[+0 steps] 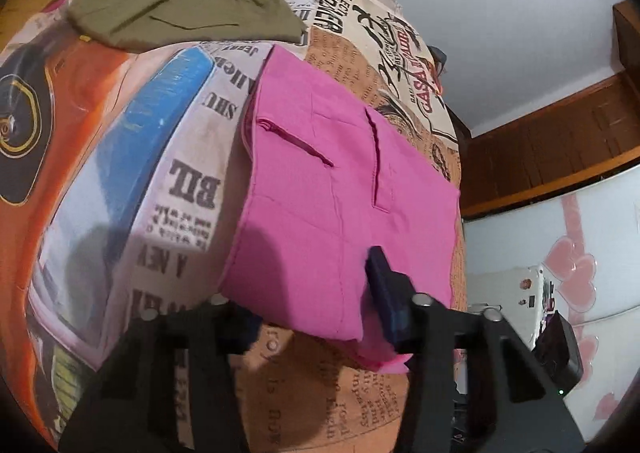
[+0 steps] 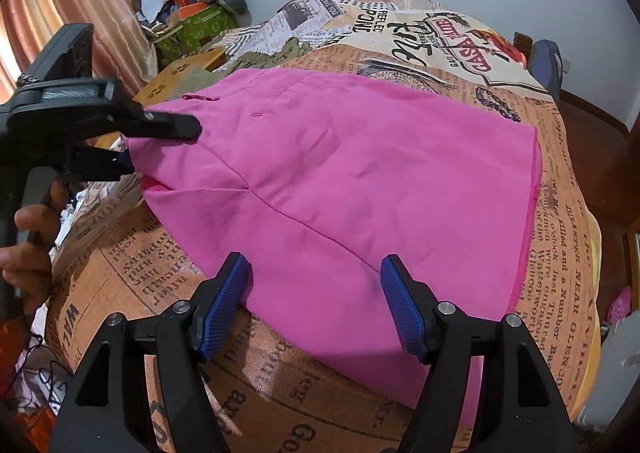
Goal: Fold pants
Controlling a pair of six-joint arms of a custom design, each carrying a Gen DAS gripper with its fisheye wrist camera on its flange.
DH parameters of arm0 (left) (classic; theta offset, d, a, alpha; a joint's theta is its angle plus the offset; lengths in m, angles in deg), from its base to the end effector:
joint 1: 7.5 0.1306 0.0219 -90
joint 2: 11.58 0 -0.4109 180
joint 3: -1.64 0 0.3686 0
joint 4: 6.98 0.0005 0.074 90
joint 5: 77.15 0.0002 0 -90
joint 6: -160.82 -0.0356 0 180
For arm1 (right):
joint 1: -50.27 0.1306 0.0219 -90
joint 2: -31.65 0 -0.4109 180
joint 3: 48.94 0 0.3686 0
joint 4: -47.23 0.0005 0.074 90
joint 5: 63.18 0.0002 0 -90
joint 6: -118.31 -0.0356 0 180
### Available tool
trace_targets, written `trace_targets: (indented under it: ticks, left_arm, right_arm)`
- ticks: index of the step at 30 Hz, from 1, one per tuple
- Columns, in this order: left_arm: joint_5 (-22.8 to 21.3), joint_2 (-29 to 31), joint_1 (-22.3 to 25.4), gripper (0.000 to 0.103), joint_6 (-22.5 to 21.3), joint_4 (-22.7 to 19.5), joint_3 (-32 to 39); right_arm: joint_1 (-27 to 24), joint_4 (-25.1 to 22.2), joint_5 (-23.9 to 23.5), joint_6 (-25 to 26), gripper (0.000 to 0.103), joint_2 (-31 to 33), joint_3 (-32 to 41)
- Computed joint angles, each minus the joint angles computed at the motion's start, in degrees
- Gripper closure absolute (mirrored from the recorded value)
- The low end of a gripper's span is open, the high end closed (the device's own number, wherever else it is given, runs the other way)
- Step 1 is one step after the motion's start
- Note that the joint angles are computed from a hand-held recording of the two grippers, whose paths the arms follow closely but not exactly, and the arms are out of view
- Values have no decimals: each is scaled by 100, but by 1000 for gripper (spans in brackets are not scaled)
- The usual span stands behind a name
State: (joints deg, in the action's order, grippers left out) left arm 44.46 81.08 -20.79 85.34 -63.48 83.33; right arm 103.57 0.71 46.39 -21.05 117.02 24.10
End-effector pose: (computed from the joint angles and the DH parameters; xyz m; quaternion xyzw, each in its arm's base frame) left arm 0.4264 -0.1204 0.3745 0.0431 0.9442 -0.3045 0.1183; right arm 0.2516 0.3167 0.3693 0.0130 0.9503 0.1043 0.2931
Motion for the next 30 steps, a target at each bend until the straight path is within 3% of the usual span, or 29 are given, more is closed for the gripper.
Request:
trace_targets:
  ticks: [3, 6, 12, 18, 21, 27, 30]
  left_arm:
    - [-262, -95, -74, 70, -191, 57, -51]
    - [-400, -243, -89, 73, -373, 138, -138]
    - [-1134, -899, 31, 74, -916, 402, -453]
    - [-1831, -1386, 251, 74, -1419, 555, -669]
    - [-2243, -1518, 173, 74, -1717, 705, -736]
    - [-2420, -1585, -107, 74, -1770, 911, -645]
    - [-2378, -1605, -307, 74, -1730, 996, -517]
  right_arm:
    - [-5, -5, 3, 5, 36, -5, -3]
    - [-22, -42, -19, -13, 34, 9, 29]
    - [-9, 65, -184, 183, 34, 176, 225]
    - [111, 52, -265, 753, 34, 546, 687]
    - [154, 122, -69, 826, 35, 506, 703]
    - [77, -8, 262, 478, 35, 364, 618]
    - [29, -129, 181, 379, 35, 443, 551]
